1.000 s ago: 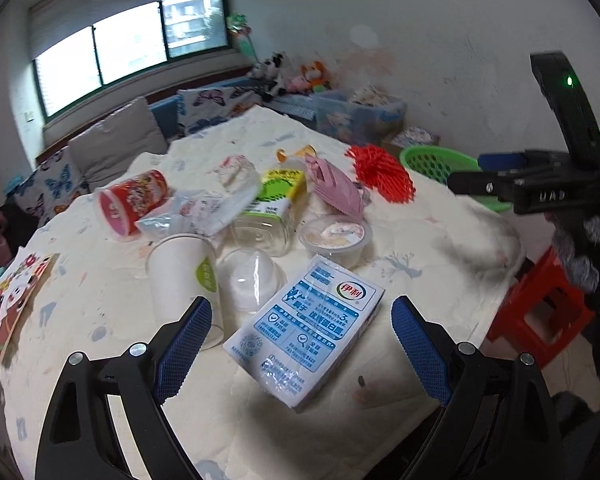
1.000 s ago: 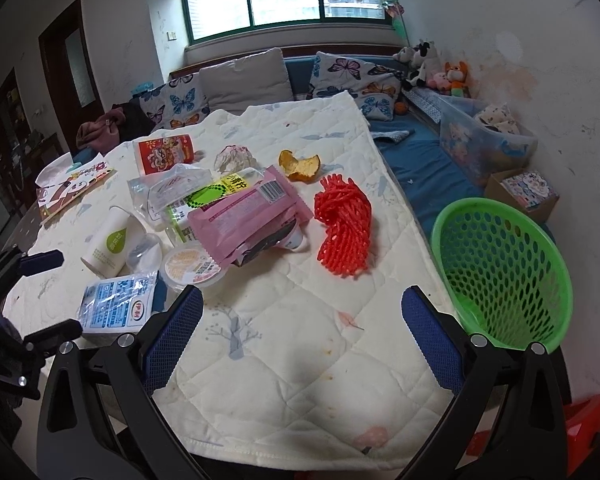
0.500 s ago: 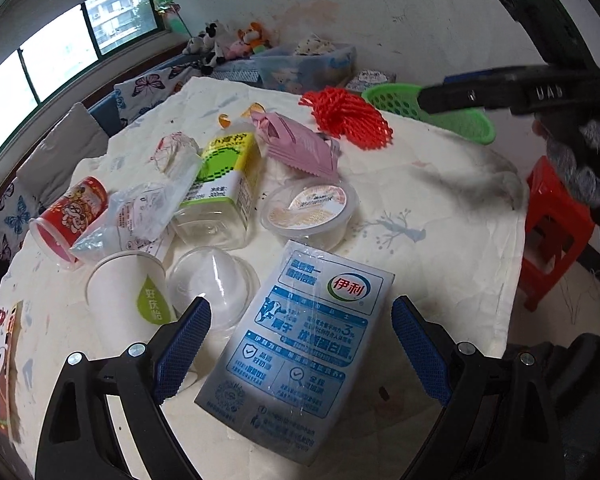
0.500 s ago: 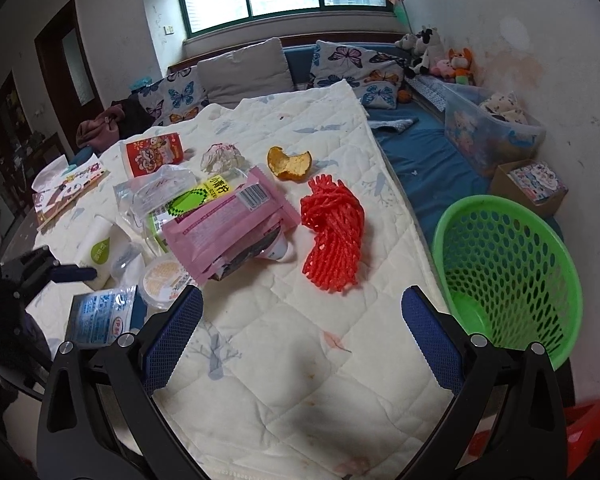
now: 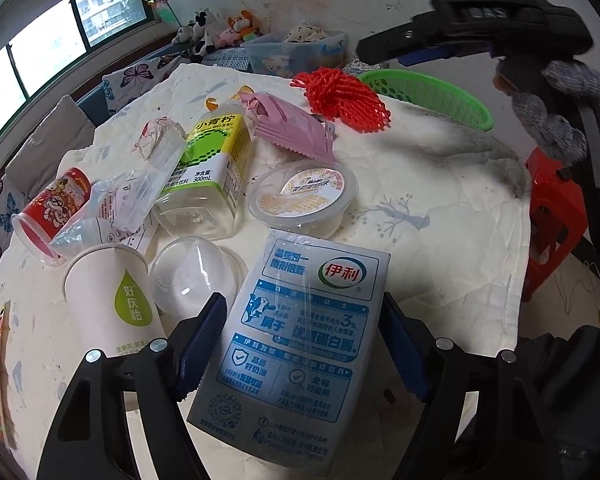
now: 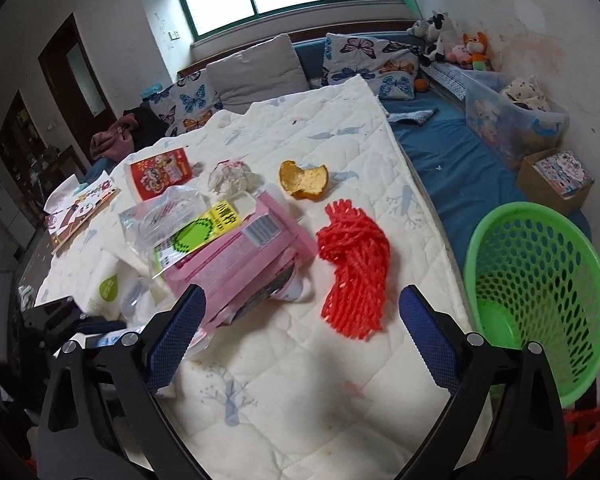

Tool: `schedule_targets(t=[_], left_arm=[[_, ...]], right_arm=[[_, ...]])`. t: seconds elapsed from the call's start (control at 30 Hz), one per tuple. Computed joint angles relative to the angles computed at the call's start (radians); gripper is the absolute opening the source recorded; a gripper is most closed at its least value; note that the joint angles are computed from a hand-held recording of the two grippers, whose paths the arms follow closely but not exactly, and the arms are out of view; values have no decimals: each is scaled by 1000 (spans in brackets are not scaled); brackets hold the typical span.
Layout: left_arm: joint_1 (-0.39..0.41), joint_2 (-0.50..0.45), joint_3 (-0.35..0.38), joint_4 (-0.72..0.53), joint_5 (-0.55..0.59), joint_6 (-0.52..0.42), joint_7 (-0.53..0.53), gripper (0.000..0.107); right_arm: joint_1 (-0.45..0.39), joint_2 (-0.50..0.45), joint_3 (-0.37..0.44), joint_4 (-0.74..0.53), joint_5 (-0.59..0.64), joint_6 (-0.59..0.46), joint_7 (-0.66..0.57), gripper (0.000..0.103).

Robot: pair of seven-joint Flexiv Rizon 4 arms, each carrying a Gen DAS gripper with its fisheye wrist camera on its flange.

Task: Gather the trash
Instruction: 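Grasp the red mesh net with the right tool while the left tool grasps the milk carton, then carry the red net into the green basket and open the right tool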

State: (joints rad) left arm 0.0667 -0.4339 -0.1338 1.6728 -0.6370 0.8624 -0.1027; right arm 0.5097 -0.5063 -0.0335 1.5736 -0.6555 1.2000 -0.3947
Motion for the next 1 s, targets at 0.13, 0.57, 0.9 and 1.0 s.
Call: schedule_targets(t=[0.13, 0.57, 0.9, 1.0], left_arm=[[-1, -8, 5, -12, 10, -12, -19, 74], [4, -3, 5, -5, -3, -20, -73, 68], [22, 63, 14, 45, -84, -53, -77, 68], [20, 80, 17, 48, -110, -69, -75, 68]], right_arm=[[-21, -29, 11, -43, 30, -63, -45, 90], [-81, -153, 69, -187, 241, -122, -250, 54], [-56, -113, 46, -122, 262, -46, -233, 34], [-38, -80, 22, -78, 233, -14, -194, 34]])
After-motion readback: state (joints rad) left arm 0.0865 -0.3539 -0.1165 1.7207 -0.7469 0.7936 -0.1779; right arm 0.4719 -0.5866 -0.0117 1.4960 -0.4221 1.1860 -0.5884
